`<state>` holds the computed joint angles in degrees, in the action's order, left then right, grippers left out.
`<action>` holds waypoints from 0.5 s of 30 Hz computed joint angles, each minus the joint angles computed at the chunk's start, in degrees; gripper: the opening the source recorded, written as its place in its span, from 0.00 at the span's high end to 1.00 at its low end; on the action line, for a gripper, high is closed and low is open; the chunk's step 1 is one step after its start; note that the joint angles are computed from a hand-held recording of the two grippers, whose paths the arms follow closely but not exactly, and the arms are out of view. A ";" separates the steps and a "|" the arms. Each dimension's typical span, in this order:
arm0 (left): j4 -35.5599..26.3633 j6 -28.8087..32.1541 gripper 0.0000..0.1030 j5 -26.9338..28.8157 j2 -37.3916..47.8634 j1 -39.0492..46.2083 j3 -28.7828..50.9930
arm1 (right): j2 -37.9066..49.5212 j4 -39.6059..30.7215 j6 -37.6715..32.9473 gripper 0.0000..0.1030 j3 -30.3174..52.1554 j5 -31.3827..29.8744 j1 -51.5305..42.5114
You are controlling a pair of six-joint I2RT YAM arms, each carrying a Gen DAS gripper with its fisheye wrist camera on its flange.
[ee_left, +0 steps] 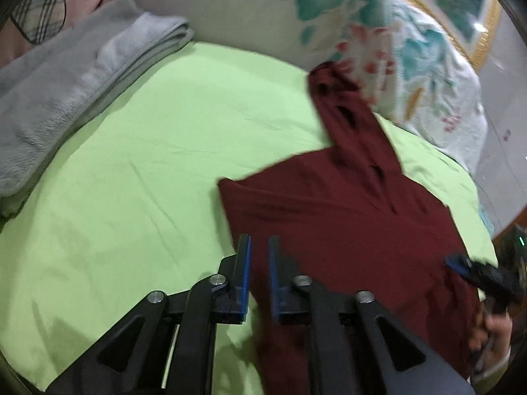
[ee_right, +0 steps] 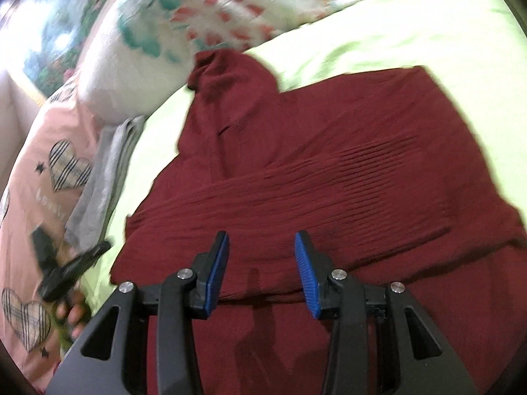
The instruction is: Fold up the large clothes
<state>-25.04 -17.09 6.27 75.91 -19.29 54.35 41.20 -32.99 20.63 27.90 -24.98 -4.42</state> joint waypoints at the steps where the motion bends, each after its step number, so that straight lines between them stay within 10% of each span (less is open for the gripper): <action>1: -0.70 -0.27 0.69 -1.47 -1.76 -1.51 -0.88 | -0.12 -0.61 -0.69 0.59 0.04 -0.89 -2.67; 4: -2.03 -1.07 0.37 -7.89 -4.85 -8.30 -3.23 | 0.05 -2.60 -4.57 0.59 0.70 -3.98 -11.81; 7: -5.07 -3.16 0.35 -20.25 -1.09 -14.86 -2.44 | 2.15 -3.85 -7.63 0.59 2.42 -5.58 -16.48; 12: -4.00 -7.19 0.73 -9.74 -0.37 -9.11 -5.15 | 4.00 -3.37 -9.33 0.59 4.53 -3.64 -17.85; 15: -4.89 -7.61 0.84 -12.46 -1.35 -10.01 -5.30 | 4.95 -2.81 -9.36 0.59 4.76 -4.24 -18.36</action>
